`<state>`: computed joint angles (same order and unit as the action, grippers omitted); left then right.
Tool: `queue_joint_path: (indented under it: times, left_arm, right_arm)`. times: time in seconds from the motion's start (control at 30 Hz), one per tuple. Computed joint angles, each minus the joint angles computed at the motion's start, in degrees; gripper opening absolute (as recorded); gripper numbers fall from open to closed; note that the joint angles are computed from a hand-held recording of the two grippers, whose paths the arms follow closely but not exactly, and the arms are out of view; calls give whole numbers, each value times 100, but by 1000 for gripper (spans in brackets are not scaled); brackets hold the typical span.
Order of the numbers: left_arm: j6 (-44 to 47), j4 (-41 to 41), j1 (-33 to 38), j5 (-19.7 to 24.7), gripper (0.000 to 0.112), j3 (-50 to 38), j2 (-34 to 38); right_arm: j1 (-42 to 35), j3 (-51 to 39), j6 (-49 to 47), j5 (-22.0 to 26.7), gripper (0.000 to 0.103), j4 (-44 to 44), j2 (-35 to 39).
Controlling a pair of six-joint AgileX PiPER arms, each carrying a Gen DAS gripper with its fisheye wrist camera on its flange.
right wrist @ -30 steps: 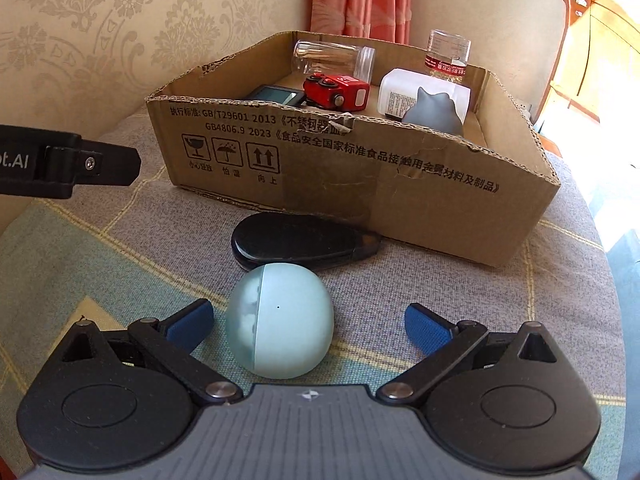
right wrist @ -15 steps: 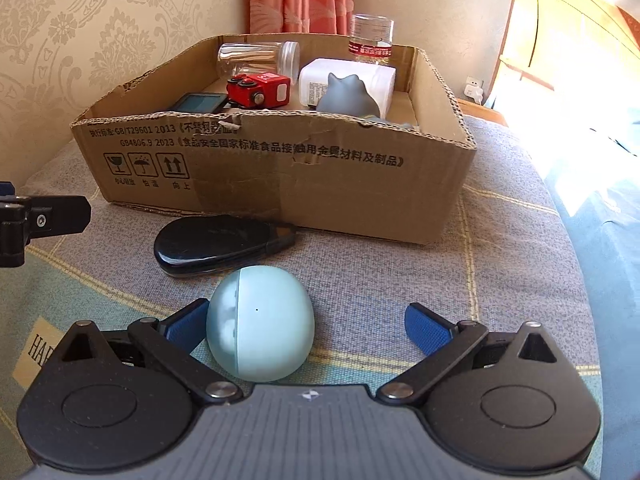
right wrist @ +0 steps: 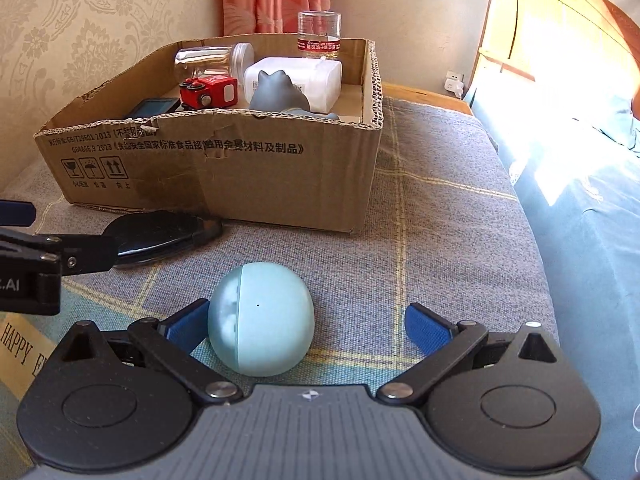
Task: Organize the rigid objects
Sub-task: 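Move both open grippers back from the box toward the blue egg and black case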
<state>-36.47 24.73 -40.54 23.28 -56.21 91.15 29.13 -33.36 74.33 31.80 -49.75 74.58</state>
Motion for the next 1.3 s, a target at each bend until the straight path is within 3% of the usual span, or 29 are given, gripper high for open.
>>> queue_joint_path:
  times: [0.2, 0.43, 0.63, 0.73, 1.3]
  left_arm:
    - [-637, 136, -284, 126, 102, -459, 502]
    - [-2523, 1435, -724, 320, 103, -775, 1049]
    - [-3247, 1894, -902, 693, 103, -1086, 1393]
    - [-3627, 2223, -966, 850, 103, -1184, 1522]
    - [-3394, 2189, -525, 418, 103, -99, 745]
  right_arm:
    - [-14, 434, -335, -257, 103, -176, -474]
    - [-270, 733, -712, -646, 103, -197, -773]
    - [-650, 906, -1040, -1141, 103, -72, -878]
    - [-621, 929, -945, -1141, 103, -163, -890]
    - [-402, 934, -482, -952, 103, -438, -876]
